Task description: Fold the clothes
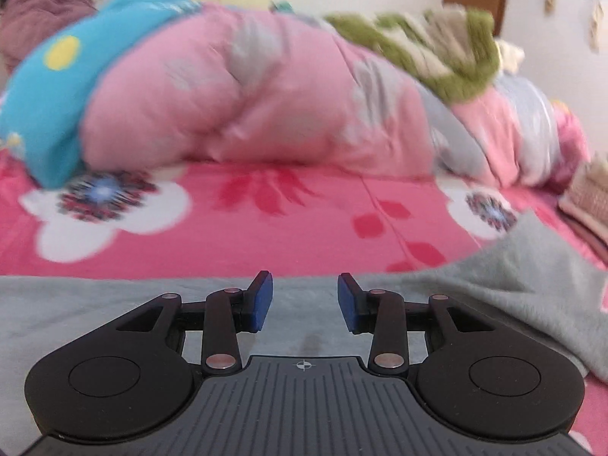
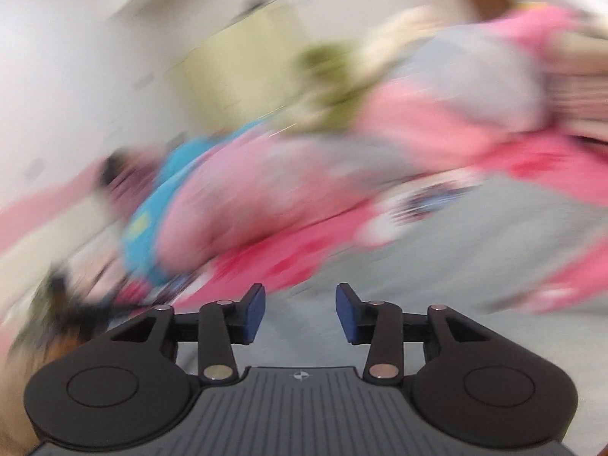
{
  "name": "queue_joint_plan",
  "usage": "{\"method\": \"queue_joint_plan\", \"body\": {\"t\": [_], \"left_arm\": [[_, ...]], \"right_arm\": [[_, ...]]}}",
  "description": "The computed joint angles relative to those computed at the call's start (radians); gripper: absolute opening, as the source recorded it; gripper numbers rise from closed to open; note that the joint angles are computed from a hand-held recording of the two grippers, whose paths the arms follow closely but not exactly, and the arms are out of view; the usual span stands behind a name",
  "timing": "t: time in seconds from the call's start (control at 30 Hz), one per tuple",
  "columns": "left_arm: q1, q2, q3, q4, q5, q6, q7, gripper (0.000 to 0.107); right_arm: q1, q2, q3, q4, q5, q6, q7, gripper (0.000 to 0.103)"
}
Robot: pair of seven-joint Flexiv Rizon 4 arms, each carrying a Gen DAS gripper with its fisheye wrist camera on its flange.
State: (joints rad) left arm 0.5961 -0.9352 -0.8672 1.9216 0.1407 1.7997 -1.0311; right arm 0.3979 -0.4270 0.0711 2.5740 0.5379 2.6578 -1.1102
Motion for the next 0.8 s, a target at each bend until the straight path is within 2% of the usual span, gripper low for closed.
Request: {"method": "queue_joint_plan", "body": {"t": [0.07, 0.13, 0.23, 0.4, 0.47, 0.57, 0.6, 0.63, 0.7, 0.8], "left_arm": [[-0.047, -0.004, 0.042, -0.020, -0.015, -0.019, 0.003, 0.037], [-0.093, 0.001, 0.094, -0.030, -0.034, -0.016, 0.003, 0.037], [-0.103, -0.011, 0.107, -0.032, -0.024, 0.011, 0.004, 0.037], [-0.110, -0.011, 0.117, -0.034, -0.012, 0.025, 0.001, 0.038], [-0.119, -0.010, 0.128, -0.035, -0.003, 0.038, -0.002, 0.038], [-0.128, -0.010, 0.139, -0.039, 0.008, 0.047, -0.007, 0.038], [-0.127, -0.012, 0.139, -0.040, 0.011, 0.047, -0.010, 0.038], [-0.124, -0.014, 0.136, -0.040, 0.014, 0.047, -0.012, 0.038], [-0.119, -0.018, 0.132, -0.041, 0.019, 0.045, -0.015, 0.038], [-0.117, -0.020, 0.130, -0.042, 0.024, 0.045, -0.017, 0.038]], "right_arm": [[-0.059, 0.030, -0.032, 0.003, 0.049, -0.072, 0.063, 0.048], [-0.134, 0.043, -0.064, 0.000, 0.041, -0.152, 0.126, 0.048], [-0.272, 0.015, -0.087, -0.017, -0.052, -0.227, 0.233, 0.048], [-0.359, -0.042, -0.146, -0.094, -0.129, -0.404, 0.320, 0.048], [-0.415, -0.088, -0.125, -0.110, -0.187, -0.389, 0.360, 0.046], [-0.432, -0.138, -0.130, -0.133, -0.229, -0.337, 0.369, 0.035], [-0.446, -0.153, -0.124, -0.140, -0.247, -0.318, 0.377, 0.017], [-0.460, -0.166, -0.115, -0.142, -0.259, -0.291, 0.390, 0.007], [-0.475, -0.184, -0.101, -0.140, -0.264, -0.231, 0.420, 0.005], [-0.431, -0.194, -0.116, -0.117, -0.195, -0.131, 0.421, 0.004]]}}
